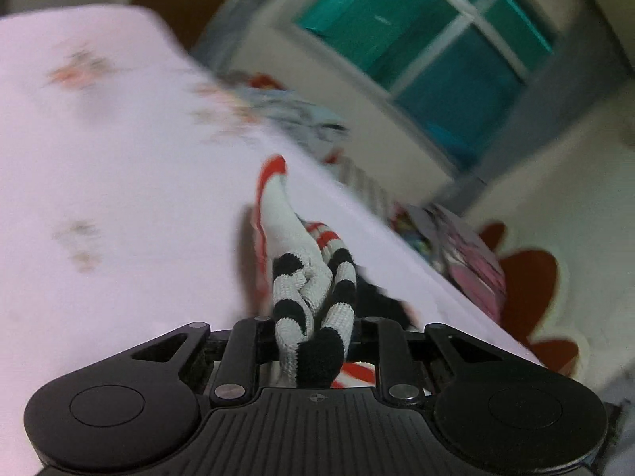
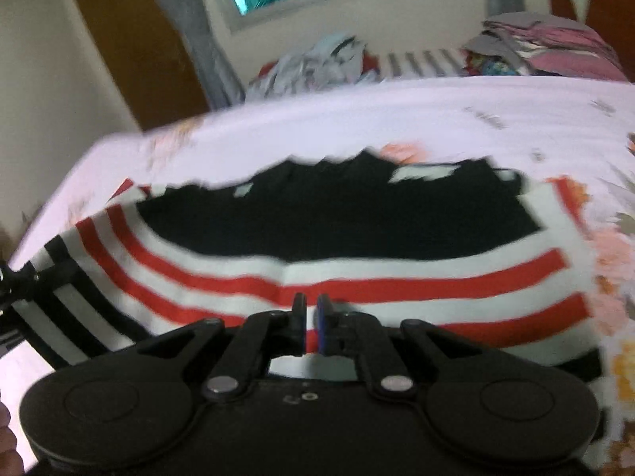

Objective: Fold small clothes

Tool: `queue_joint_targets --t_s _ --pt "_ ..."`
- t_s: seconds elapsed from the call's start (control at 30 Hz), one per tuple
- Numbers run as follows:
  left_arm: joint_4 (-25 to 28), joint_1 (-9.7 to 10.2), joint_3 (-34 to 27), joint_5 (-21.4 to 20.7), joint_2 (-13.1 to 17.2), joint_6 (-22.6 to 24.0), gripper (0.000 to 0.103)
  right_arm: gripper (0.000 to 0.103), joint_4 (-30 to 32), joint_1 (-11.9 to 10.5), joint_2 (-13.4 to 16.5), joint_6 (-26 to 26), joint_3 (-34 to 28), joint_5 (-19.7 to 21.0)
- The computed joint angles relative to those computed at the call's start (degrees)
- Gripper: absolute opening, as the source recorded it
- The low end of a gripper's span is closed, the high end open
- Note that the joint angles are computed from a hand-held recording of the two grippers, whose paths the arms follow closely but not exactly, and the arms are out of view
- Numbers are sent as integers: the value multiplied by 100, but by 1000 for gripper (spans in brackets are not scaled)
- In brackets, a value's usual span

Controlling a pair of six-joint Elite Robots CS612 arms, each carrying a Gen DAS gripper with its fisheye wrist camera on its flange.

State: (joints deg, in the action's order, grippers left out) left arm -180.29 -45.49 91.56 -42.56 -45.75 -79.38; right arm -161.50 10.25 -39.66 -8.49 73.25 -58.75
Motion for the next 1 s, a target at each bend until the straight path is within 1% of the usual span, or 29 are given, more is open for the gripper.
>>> queue_joint_targets --t_s 0.07,0.13,0.2,0.27,0.3,0.37,0.4,0.43,0.47,0.5,0.53,0.57,0.6,0.63,0.67,0.73,0.77,0.83,0.87,0.93,1.0 --pt "133 -27 -382 -75 87 583 20 6 -114 -176 -38 211 38 171" --pt "526 -46 -863 -242 217 1063 20 6 -248 -339 -73 424 81 307" --pt "1041 -60 -1353 -471 380 1351 20 7 -378 -525 -127 641 151 445" --pt "1519 -49 -1883 -879 600 1573 20 8 -434 -696 -179 815 217 556" --pt "2024 -21 -2266 -1247 762 1705 20 8 -407 -785 -201 872 249 650" --pt "2983 33 -2973 -1854 1110 1792 21 9 -294 -933 -248 940 314 788" --pt "3494 43 -3309 -2036 1278 1811 23 11 -214 -1013 -264 989 343 871" --pt "3825 16 -3515 -1978 1380 1888 28 17 -107 -1069 -273 1013 354 940" --pt "3915 -31 -3598 -1806 1416 1942 34 25 38 -1108 -284 1026 357 987" --pt "3766 -34 -3557 -1874 1374 1897 54 34 251 -1144 -290 1023 336 1031" --pt "3429 -31 -3408 -1944 1291 1824 60 59 407 -1176 -290 1021 319 1097" --pt "3103 -51 -3185 -1877 1166 1687 60 67 372 -1215 -280 1030 342 1249" --pt "2751 -92 -2908 -1713 1011 1642 60 65 373 -1250 -261 1011 338 1459" --pt "2542 -124 -2727 -1542 900 1648 60 62 459 -1264 -250 991 318 1592" --pt "2404 -158 -2485 -1224 747 1616 60 60 581 -1267 -235 968 278 1732" --pt "2403 -182 -2190 -796 547 1494 60 59 682 -1236 -178 978 193 1962" --pt "2532 -166 -2045 -641 457 1342 60 59 762 -1208 -159 959 150 2036" --pt "3056 -70 -1821 -605 276 813 60 59 1068 -1113 -91 797 0 2166" --pt "3160 -13 -1748 -639 237 587 60 59 1153 -1063 -54 754 -61 2178" --pt "3137 100 -1580 -826 209 325 60 59 1366 -950 20 649 -197 2124" --pt "2994 201 -1439 -1095 228 260 60 59 1502 -849 105 658 -329 2032"
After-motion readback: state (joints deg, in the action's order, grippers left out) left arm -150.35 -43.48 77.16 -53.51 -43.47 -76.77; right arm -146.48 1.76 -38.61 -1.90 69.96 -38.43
